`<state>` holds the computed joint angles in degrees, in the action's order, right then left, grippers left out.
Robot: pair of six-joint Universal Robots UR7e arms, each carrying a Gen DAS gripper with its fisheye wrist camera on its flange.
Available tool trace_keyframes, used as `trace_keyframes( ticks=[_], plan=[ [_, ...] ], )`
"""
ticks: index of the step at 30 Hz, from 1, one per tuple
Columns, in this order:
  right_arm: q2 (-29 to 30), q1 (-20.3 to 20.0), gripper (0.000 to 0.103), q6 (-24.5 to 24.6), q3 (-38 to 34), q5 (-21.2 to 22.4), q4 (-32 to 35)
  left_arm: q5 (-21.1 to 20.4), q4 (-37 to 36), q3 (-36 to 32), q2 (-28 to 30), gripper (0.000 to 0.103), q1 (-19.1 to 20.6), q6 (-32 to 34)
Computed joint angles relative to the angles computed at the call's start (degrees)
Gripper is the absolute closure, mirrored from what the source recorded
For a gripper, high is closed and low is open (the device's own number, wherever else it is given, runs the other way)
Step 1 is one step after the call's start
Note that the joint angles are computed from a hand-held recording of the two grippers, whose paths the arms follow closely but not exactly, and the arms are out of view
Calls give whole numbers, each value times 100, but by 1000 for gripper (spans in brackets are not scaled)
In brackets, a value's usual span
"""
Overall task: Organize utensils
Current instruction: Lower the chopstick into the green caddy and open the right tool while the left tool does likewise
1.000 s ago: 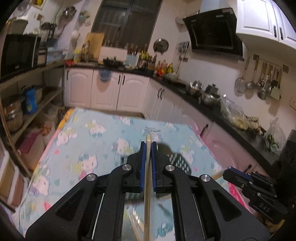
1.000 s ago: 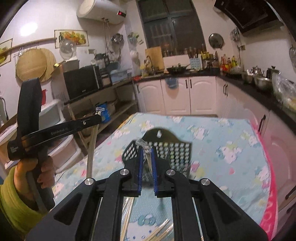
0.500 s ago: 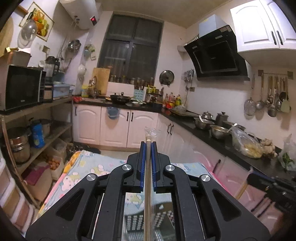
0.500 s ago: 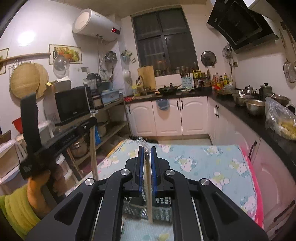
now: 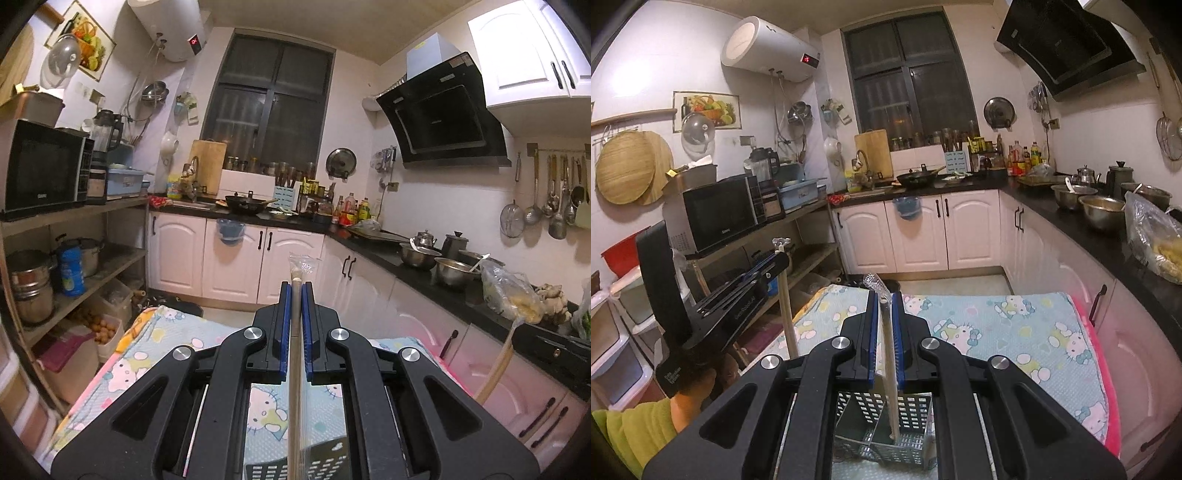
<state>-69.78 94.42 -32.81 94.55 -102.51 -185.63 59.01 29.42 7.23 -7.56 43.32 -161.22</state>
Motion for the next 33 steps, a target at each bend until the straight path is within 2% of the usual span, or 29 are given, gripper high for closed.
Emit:
trace_keyframes(
  ticks=[8,21,23,25,27,29,33],
  plan=[
    [176,-154,95,125,-88,-50,108,2,-522,615,-160,101,140,142],
    [291,-376,95,397,-75,-97,281,58,-435,1178,-355,101,304,-68],
    [282,-396,95,433,-47,-144,338,45,-234,1027,-279,94,322,-180],
    [277,-417,95,442,-16,-218,374,14,-172,1054,-287,84,337,-270],
    [268,-442,94,465,18,-267,404,17,-118,1097,-308,81,348,-347],
    [263,-466,89,455,60,-336,398,14,12,1052,-292,79,354,-427],
    [243,-520,84,488,135,-416,413,-1,691,482,-48,69,367,-712]
  ],
)
